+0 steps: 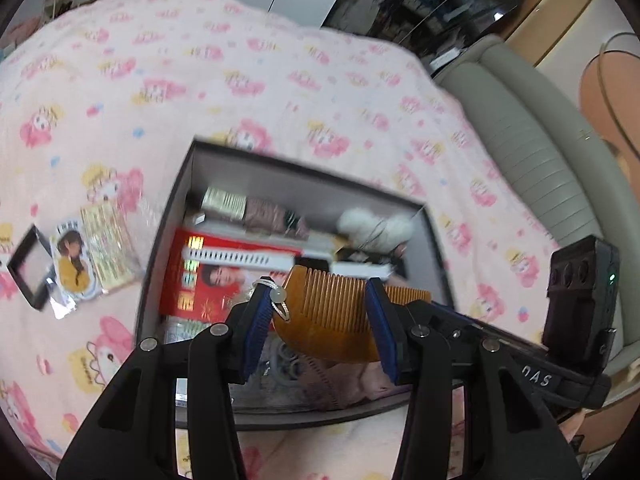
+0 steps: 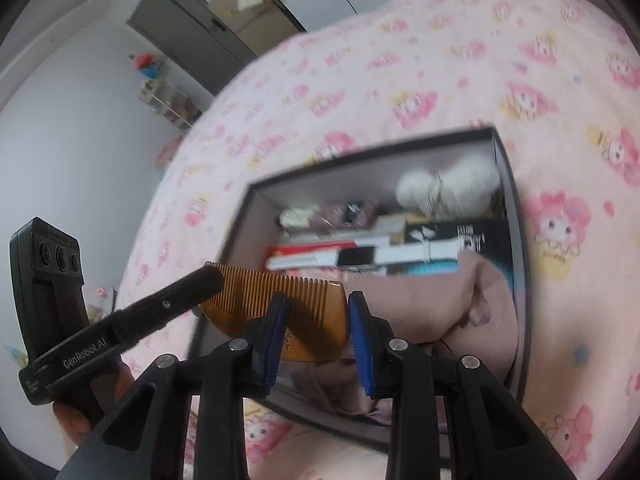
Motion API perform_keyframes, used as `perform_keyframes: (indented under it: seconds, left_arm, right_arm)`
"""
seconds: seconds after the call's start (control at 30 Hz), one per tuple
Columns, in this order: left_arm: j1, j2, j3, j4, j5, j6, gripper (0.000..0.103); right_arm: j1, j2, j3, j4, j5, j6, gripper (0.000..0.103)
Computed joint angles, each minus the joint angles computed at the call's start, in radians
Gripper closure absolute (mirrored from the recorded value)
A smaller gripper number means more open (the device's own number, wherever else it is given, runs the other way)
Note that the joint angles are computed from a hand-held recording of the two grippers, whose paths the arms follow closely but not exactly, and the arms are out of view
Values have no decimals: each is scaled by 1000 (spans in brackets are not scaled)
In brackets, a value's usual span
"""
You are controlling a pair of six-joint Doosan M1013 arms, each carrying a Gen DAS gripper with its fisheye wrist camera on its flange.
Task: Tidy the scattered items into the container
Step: 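Lower the comb into the black box with the left gripper, then open the left gripper to release the comb inside the box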
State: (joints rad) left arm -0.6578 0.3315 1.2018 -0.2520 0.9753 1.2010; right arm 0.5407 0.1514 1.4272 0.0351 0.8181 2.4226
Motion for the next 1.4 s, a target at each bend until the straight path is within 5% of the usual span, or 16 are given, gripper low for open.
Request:
perform_keyframes:
  seconds: [0.53, 0.67, 0.8, 1.03, 1.2, 1.4]
  left_arm:
    - [-18, 118, -104, 112, 217, -70, 56]
    - [-48, 143, -138, 240, 323, -115, 53]
    - [-75, 121, -112, 336, 295, -135, 50]
    - [-89, 85, -82, 305, 199, -43, 49]
    - [-108, 140, -151, 287, 319, 92, 49]
    - [-94, 171, -186, 265, 387, 54, 47]
  right_arm:
    - [-15, 80, -43, 8, 129, -1, 76]
    - [-23, 93, -48, 41, 167, -6, 76]
    - [-6, 94, -64, -45, 215, 55, 76]
    - [41, 58, -69, -313, 250, 226, 76]
    - [35, 58, -69, -299, 288, 216, 76]
    - [35, 65, -74, -271, 298, 192, 76]
